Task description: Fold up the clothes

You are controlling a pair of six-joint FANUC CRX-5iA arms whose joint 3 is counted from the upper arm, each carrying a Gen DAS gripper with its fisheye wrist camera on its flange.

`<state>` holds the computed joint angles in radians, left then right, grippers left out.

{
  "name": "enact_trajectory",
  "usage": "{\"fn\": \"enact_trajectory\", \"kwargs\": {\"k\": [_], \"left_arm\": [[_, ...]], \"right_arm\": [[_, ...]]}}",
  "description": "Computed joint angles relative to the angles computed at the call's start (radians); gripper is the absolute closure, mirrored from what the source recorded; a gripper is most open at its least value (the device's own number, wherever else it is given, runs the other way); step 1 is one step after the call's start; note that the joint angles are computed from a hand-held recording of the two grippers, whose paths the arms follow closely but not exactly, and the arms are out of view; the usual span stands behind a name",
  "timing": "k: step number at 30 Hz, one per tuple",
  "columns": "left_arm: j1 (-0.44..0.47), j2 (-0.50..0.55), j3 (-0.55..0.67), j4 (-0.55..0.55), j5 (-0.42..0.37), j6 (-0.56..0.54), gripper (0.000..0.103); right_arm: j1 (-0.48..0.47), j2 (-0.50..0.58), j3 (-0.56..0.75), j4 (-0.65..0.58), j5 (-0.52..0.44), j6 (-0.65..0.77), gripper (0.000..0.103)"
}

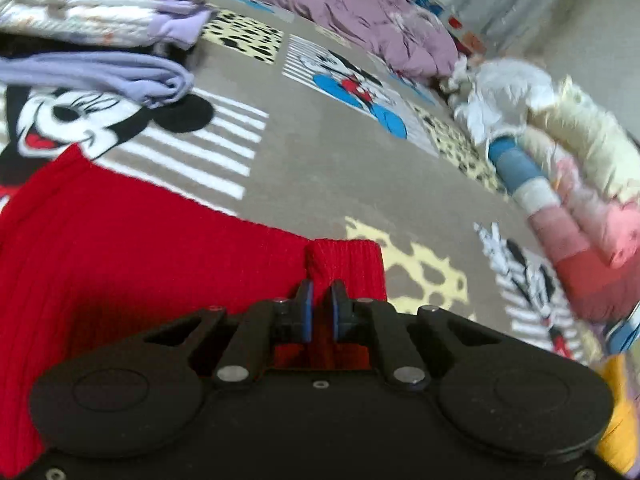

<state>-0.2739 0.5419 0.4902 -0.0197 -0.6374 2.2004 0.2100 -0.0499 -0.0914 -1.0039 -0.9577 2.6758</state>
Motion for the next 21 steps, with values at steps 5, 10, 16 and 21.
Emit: {"fn": "enact_trajectory", "kwargs": {"k": [5,10,16,21], "left_arm": [[0.007,0.021,0.029,0.076,-0.018,-0.224,0.094],[-0.002,0.062,0.119,0.017,-0.117,-0.229,0.091],[-0.009,-0.048,0.004,-0.045,-0.001,-0.253,0.085],[-0.013,-0.043,-0.028,0.078,-0.004,-0.492,0.085]], "right_arm": [[-0.001,-0.001,0.001,0.006,-0.005,0.002,0.029],[0.011,-0.006,-0.004,0.019,0.005,-0.002,0.028],[0.016,-0.013,-0.007,0.029,0.008,-0.016,0.028],[0.008,-0.016,-0.011,0.019,0.001,-0.01,0.028]]}}
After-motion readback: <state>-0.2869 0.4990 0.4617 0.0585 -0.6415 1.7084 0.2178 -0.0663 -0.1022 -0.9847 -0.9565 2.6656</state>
